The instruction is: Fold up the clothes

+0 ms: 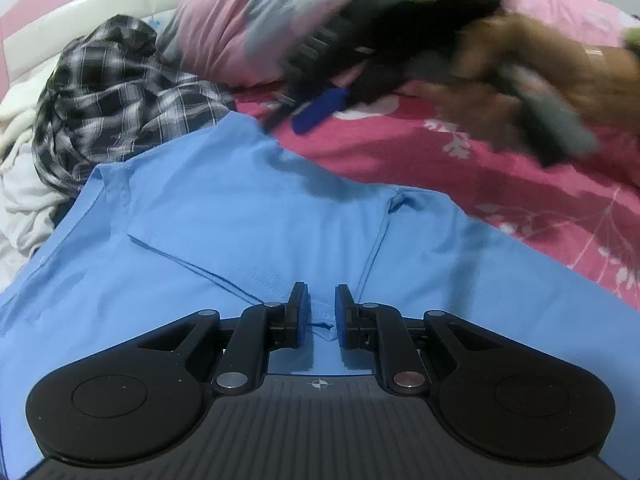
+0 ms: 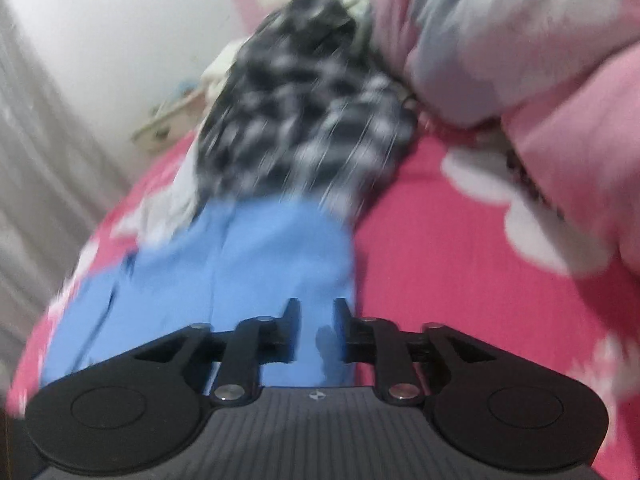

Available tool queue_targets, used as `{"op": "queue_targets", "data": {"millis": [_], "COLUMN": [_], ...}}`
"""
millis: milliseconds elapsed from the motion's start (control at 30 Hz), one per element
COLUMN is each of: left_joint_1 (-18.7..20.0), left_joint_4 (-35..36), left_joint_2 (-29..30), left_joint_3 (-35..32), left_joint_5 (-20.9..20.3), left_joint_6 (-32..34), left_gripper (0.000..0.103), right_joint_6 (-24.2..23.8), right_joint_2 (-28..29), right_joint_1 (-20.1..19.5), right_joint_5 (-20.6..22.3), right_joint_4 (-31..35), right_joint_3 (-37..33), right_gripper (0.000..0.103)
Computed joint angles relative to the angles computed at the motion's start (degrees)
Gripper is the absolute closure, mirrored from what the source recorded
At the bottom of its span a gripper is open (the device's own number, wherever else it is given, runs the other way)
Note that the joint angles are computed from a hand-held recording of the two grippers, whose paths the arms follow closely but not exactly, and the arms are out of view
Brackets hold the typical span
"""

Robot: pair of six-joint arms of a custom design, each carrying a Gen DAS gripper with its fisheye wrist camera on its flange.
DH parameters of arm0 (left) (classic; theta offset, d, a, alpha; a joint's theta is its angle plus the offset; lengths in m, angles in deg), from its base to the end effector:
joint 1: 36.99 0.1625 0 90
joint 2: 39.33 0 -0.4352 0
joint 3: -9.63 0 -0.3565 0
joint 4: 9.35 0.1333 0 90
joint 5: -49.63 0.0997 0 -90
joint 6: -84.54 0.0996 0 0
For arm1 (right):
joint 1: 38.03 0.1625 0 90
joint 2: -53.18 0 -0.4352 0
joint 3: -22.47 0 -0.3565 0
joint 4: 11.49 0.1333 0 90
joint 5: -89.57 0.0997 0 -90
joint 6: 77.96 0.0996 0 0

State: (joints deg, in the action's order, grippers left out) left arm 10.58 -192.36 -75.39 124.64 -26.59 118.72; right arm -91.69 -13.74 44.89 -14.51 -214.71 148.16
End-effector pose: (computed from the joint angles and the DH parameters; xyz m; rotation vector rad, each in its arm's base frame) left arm -0.2487 -0.5048 -0.0008 1.7611 2.2991 -0.3813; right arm 0.0476 -0.5017 0.2830 -0.0135 -2.4863 1.2003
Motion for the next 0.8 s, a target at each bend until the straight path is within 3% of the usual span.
{"op": "queue_targets", "data": {"millis": [167, 200, 267, 400, 667, 800], "left_joint_1": [-0.23, -0.24, -0.31, -0.61, -0.61, -0.71], "left_joint_4": [-1.11, -1.32, -1.58, -1.5, -3.61, -3.66], "left_joint_2": [0.31, 0.42, 0.81, 0.96, 1.53, 1.77], "left_joint_3": [0.27, 0.3, 0.16, 0.25, 1.11, 0.81], "left_joint_5": [0.29, 0.38, 0.42, 0.83, 1.22, 1.49], "left_joint_6": [1.04, 1.03, 0.76, 0.86, 2.89, 3.75], "left_gripper": [0.089, 0.089, 0.089, 0.089, 0.089, 0.089], "right_joint_6": [4.03, 4.81, 5.29, 1.09, 7.64, 10.39], "right_joint_2": [1.33, 1.54, 1.85, 2.44, 5.66, 4.34], "right_joint_1": [-4.6, -5.5, -6.89, -7.8, -10.01, -10.56], "right_joint_5": [7.99, 9.58, 12.67, 18.84, 19.71, 21.11], "right_joint_4": [6.48, 8.09, 8.92, -0.82, -7.87, -10.52], "right_joint_3": [-5.61, -6.63, -7.43, -4.34, -5.87, -5.12], "right_gripper": [0.057, 0.062, 0.098, 0.099, 0.097, 0.097]}}
